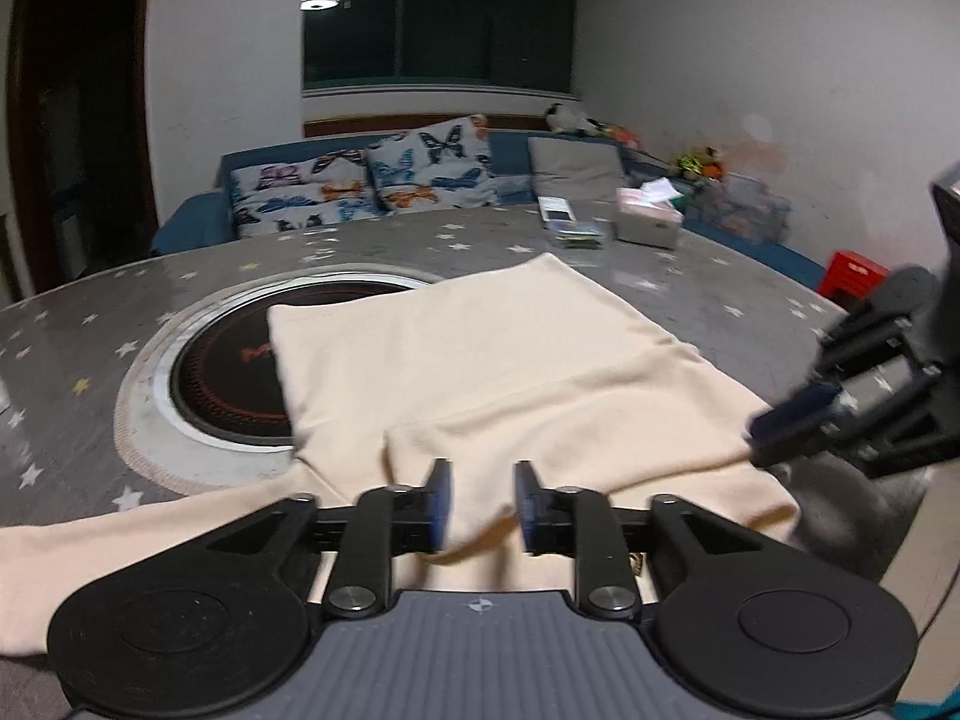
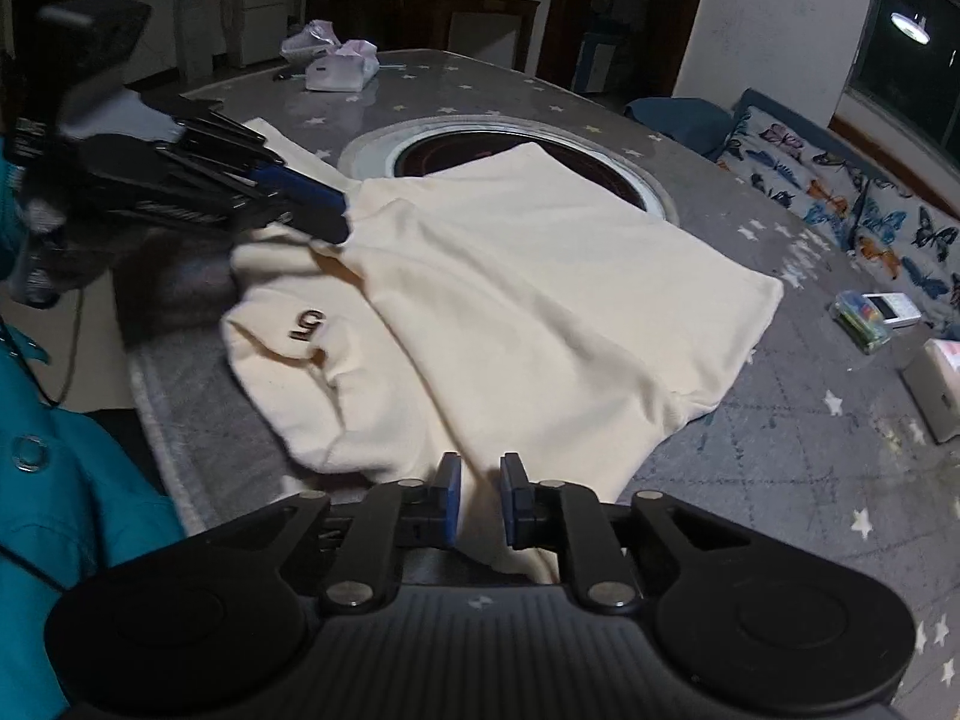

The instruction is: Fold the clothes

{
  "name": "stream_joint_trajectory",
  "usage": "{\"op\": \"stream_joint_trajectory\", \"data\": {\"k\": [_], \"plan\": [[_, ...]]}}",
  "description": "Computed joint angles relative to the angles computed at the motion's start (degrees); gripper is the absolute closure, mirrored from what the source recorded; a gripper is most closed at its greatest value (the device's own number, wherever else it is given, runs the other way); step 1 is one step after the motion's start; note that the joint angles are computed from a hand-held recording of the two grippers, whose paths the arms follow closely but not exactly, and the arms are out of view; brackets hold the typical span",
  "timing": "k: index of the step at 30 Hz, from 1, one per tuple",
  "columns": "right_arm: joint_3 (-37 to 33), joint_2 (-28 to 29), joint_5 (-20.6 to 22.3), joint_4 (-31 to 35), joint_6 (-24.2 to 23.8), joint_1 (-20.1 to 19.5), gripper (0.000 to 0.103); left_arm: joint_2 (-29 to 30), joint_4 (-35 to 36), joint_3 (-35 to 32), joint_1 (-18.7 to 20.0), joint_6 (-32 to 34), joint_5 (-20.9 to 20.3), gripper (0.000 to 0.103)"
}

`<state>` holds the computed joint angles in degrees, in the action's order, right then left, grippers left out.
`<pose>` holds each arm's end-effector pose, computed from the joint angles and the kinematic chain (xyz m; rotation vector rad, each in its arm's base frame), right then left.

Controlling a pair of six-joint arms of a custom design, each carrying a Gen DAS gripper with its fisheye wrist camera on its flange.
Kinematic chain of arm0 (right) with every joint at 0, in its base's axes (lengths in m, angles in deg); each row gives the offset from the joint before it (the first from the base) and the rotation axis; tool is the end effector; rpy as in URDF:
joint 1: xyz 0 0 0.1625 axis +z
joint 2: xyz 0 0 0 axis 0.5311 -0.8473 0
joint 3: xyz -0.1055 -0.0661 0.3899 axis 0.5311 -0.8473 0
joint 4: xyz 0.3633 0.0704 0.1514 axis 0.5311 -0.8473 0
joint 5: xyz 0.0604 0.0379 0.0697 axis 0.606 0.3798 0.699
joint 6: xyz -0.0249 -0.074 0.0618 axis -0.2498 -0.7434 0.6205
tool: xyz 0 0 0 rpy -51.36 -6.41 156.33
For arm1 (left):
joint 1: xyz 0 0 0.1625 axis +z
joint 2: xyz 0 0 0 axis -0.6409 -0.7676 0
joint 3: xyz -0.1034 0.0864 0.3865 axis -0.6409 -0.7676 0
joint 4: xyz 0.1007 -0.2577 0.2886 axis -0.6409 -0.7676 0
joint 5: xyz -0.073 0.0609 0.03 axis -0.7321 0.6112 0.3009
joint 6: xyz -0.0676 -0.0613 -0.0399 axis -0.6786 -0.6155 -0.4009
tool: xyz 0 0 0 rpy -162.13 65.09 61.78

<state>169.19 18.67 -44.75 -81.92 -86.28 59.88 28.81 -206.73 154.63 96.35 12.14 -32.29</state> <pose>0.1314 -0.6942 0.2607 1.4170 -2.2039 0.3984 -0.2077 -0.6530 0.1354 0.9341 2.3007 -0.9796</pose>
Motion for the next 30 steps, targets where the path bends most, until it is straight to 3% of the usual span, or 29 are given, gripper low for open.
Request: {"op": "stream_joint_trajectory", "data": {"k": [6,10,12,16,19,26,30], "plan": [[0.6,0.4,-0.5,-1.6,-2.7,-0.1,0.085,0.5,1.5,-0.1,0.3,2.3,-0.4,0.066],[0.5,0.6,-0.8,-2.5,-2.6,0.1,0.101,0.9,1.2,-0.5,0.6,3.4,-0.1,0.066],[0.5,0.2,0.2,-2.4,-2.3,0.1,0.101,1.0,1.3,-0.7,0.8,3.8,-0.2,0.068],[0.1,-1.3,2.4,-0.9,-0.2,0.3,0.102,0.7,1.2,-0.6,1.2,4.8,-0.7,0.094],[-0.1,-2.2,3.1,0.4,1.1,0.3,0.102,0.3,0.2,0.0,1.2,5.9,-1.2,0.098],[-1.1,-2.0,1.0,6.2,2.9,-0.2,0.100,-0.8,3.8,0.1,1.4,4.3,-1.9,0.094],[-2.4,-2.4,2.5,7.2,4.7,-0.2,0.098,-1.7,2.8,0.4,1.1,4.1,-3.5,0.093]]}}
